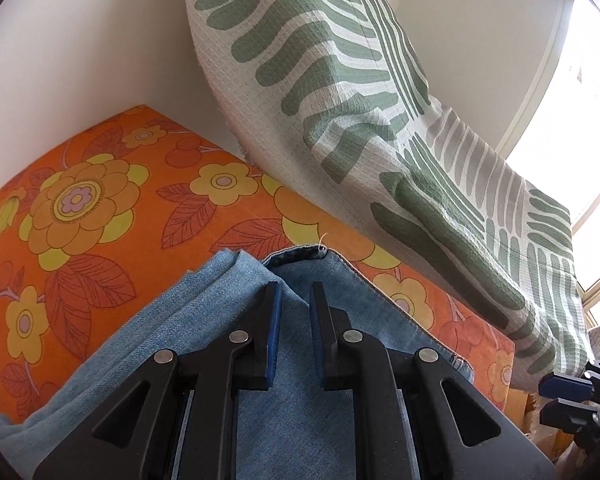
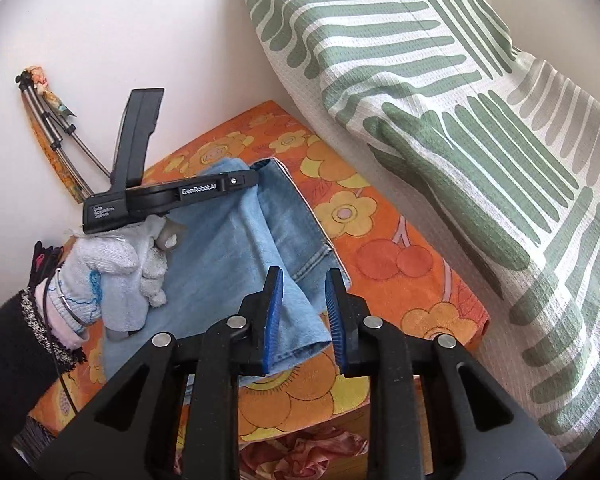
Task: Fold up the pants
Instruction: 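Fold the gripped jeans over with both tools and lay them down, then open both tools and release the folded jeans onto the bedspread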
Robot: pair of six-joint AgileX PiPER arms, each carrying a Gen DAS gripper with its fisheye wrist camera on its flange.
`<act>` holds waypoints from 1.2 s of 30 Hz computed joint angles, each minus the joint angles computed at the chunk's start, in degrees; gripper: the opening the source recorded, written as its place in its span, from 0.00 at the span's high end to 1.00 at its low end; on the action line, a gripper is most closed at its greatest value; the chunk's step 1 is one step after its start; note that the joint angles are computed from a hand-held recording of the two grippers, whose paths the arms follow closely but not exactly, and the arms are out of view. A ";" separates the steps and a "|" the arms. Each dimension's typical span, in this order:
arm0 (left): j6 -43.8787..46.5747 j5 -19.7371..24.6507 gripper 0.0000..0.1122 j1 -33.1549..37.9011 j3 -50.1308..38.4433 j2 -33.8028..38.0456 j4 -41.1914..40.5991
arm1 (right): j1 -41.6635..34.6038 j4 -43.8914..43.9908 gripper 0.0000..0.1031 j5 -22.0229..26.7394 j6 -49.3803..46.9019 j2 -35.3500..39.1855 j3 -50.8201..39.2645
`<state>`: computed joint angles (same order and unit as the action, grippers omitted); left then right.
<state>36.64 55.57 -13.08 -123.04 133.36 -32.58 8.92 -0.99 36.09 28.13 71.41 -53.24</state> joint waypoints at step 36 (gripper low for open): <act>9.92 -1.71 0.68 12.95 19.90 -13.46 -6.43 | 4.37 6.69 0.78 2.98 -15.14 18.28 -11.40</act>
